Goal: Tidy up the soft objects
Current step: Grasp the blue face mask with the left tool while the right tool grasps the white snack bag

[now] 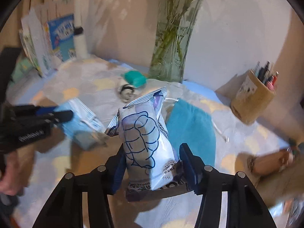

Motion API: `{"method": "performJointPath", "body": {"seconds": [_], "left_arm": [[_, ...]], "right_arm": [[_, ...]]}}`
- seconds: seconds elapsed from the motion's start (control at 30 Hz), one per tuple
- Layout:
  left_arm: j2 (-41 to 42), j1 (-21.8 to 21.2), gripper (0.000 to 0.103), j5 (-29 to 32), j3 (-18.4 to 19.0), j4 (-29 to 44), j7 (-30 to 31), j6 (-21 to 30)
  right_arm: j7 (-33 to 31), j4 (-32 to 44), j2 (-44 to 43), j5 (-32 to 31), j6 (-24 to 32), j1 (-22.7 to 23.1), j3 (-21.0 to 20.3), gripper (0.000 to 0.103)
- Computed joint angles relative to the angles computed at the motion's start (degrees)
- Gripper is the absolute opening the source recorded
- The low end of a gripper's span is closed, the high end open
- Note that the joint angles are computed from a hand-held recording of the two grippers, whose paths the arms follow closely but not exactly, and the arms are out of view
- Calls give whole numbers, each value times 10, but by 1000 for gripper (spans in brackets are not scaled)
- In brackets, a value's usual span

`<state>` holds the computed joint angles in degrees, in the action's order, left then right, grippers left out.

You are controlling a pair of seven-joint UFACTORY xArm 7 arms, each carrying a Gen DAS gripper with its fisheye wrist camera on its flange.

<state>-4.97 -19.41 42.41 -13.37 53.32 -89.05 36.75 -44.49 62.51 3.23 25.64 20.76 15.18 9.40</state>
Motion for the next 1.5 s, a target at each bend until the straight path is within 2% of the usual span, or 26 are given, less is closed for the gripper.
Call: {"method": "performJointPath", "body": {"seconds": [0.23,0.27,0.33,0.37,0.47,0.53,0.63,0.73,0.77,0.83,0.9,0.97,1.0,1.03,1.1,1.13,1.17,1.2,1.23,1.27,1.33,1.37,1.43,1.47,1.5], "left_arm": [[-35,-13,24,-12,-32,-39,-70,14],[-34,-14,27,-19,-33,-45,-80,9],[-36,-17,30,-33,-33,-60,-101,-14],[-42,-18,35,-40,-33,-74,-120,-38],[-57,-22,37,-59,-39,-107,-130,-108],[-62,-29,39,-88,-45,-116,-111,-131],[-71,-53,39,-153,-48,-131,-44,-165],[-65,-114,39,-279,-26,-134,103,-181],[-65,-120,39,-293,-34,-127,140,-167],[-63,-119,39,-286,-54,-102,176,-110],[-54,-97,39,-216,-83,-61,154,-21],[-43,-84,39,-158,-89,-37,125,32],[-37,-82,41,-147,-83,-31,123,42],[-29,-79,41,-142,-74,-27,129,42],[-7,-80,46,-170,-42,-28,180,6],[-5,-73,51,-164,-38,-33,193,-13],[-6,-71,69,-158,-32,-40,206,-38],[0,-70,80,-170,-28,-38,220,-51],[6,-79,81,-179,-15,-36,231,-60],[17,-68,81,-164,-27,-25,223,-53],[30,-72,79,-122,-29,-11,196,-38],[38,-75,78,-95,-30,-3,174,-29],[50,-83,61,-56,-27,11,146,-8],[56,-89,44,-38,-26,20,138,1],[52,-91,22,-40,-22,16,140,-14]], "right_arm": [[62,-98,-120,12,108,-10,-43,54],[66,-107,-127,13,116,-11,-50,54],[83,-129,-139,6,125,-18,-60,54],[81,-143,-145,16,125,-19,-68,55],[56,-160,-164,59,140,-18,-91,55],[52,-168,-172,63,136,-20,-93,57],[38,-172,-175,78,142,-16,-99,58],[9,-179,-179,106,146,-11,-107,64],[1,-181,-180,114,147,-10,-109,65],[-8,-178,-175,120,155,-11,-109,66],[-19,-172,-170,129,172,-15,-112,66],[-30,-166,-169,145,191,-20,-117,66],[-34,-164,-169,154,198,-24,-119,66],[-36,-162,-169,160,202,-27,-119,68],[-40,-158,-170,171,205,-33,-119,81],[-42,-159,-171,175,204,-35,-118,86],[-44,-159,-171,179,202,-37,-117,86],[-42,-157,-168,175,203,-38,-114,86],[-39,-155,-164,170,204,-40,-112,86],[-34,-154,-159,162,201,-41,-106,86],[-33,-161,-158,153,188,-41,-99,83],[-37,-170,-163,152,173,-39,-96,67],[-43,-180,-168,139,155,-35,-92,57],[-51,-189,-175,142,141,-31,-92,55],[-63,-197,-182,148,131,-25,-95,54]]}}
